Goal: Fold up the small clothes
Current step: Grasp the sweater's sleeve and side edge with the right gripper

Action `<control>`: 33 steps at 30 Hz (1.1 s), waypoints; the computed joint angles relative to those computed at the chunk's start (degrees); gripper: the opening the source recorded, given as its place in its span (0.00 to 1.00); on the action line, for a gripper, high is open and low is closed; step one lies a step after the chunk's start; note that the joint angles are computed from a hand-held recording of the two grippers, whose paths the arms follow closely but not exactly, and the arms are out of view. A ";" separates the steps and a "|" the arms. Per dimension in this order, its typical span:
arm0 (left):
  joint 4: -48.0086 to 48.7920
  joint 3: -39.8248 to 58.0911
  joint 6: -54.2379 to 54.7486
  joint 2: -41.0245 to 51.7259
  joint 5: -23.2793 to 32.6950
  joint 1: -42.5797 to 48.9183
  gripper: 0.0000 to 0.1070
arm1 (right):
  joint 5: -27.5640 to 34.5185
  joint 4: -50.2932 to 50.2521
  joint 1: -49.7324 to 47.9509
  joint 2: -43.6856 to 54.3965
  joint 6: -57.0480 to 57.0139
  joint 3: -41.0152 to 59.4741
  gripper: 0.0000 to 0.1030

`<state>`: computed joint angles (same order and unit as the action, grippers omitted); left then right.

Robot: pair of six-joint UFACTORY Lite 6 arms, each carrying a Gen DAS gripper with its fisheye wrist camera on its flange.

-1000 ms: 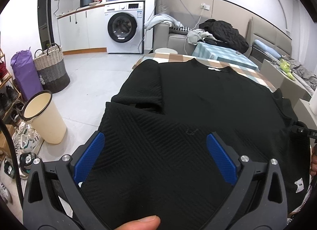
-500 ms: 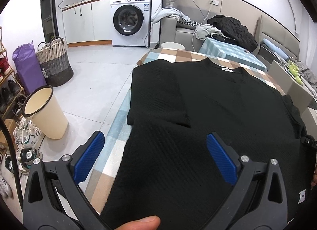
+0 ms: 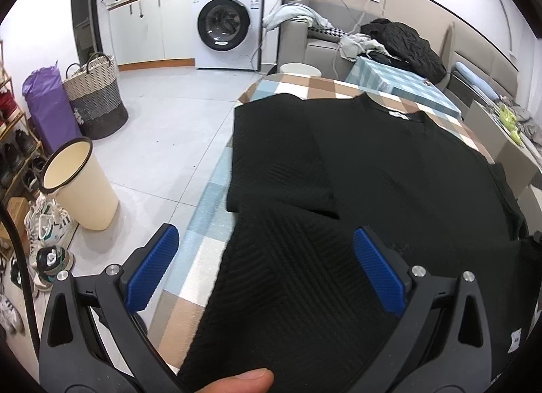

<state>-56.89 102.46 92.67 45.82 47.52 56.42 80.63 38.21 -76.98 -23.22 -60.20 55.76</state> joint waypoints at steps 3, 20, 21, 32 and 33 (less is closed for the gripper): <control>0.94 4.67 -3.72 2.10 0.98 -0.30 0.96 | -1.23 1.14 -2.01 4.51 4.58 2.48 0.53; 0.41 3.60 -4.18 1.19 -2.07 -5.38 0.96 | -15.01 0.04 -0.52 20.85 15.92 10.75 0.51; 0.40 3.60 -4.23 1.29 -2.15 -5.54 0.96 | -16.90 -0.92 0.91 20.60 15.54 10.60 0.48; 2.71 7.97 -6.73 5.17 -1.98 -6.18 0.96 | -27.83 -9.64 9.84 21.63 13.87 10.74 0.42; 2.83 8.15 -6.96 5.31 -2.09 -6.30 0.96 | -27.98 -9.07 9.69 22.22 12.44 11.34 0.35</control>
<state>-54.06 110.60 85.72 51.13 45.43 50.12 52.65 29.14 -67.29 -1.00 -47.76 67.10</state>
